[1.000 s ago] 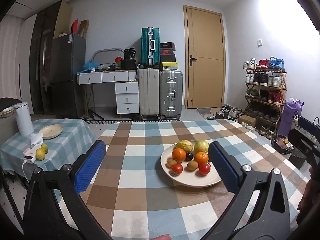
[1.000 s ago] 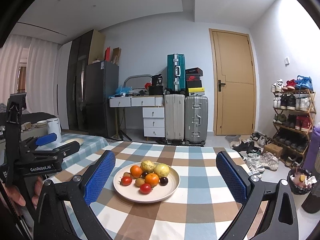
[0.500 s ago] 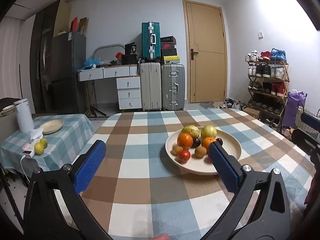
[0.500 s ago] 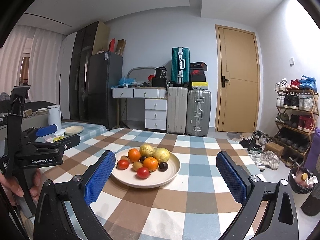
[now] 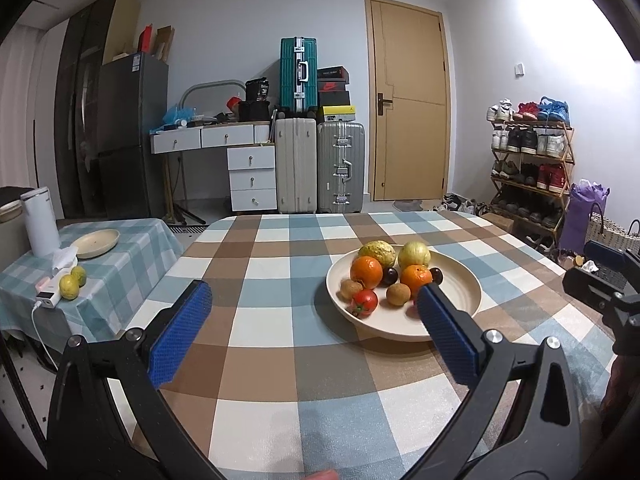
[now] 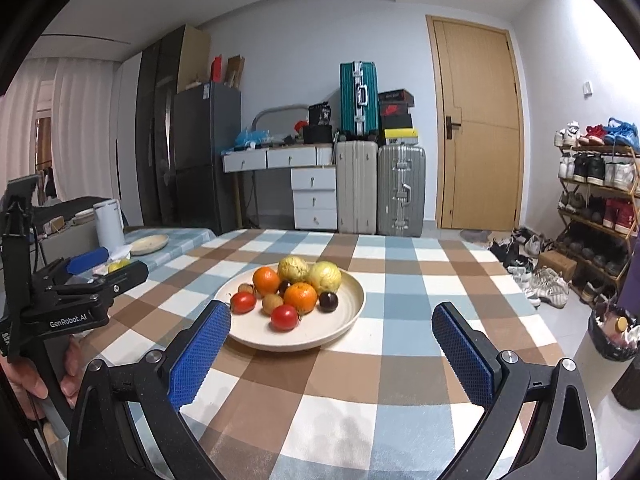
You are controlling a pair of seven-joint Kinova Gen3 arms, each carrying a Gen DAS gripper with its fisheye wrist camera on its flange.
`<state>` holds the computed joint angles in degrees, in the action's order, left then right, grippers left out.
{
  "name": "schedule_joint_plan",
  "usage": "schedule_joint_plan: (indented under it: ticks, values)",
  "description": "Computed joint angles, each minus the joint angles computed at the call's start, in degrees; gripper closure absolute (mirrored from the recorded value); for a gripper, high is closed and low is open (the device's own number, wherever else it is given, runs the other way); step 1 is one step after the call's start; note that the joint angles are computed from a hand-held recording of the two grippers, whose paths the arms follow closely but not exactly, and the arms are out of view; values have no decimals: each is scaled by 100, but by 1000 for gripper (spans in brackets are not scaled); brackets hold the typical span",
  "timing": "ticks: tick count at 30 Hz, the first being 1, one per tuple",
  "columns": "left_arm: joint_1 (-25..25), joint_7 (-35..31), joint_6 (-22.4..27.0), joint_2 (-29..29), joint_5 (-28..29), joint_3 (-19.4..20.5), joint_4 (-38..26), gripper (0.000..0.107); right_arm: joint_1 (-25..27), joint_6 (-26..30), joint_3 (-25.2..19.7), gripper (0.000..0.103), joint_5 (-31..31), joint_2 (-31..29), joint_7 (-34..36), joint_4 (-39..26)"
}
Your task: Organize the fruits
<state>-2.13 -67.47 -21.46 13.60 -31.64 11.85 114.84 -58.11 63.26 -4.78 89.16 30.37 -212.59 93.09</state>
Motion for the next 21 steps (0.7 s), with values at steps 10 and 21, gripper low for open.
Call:
schedule_joint_plan:
  ticks: [10,21]
  values:
    - [33,-41,-49,8,65,-24,22,5,79,-207,12,0,68,-1,-82,38]
    - [33,-46,-58,7,67,-27,29,5,13,-47,-38,0,184,24,-74,64]
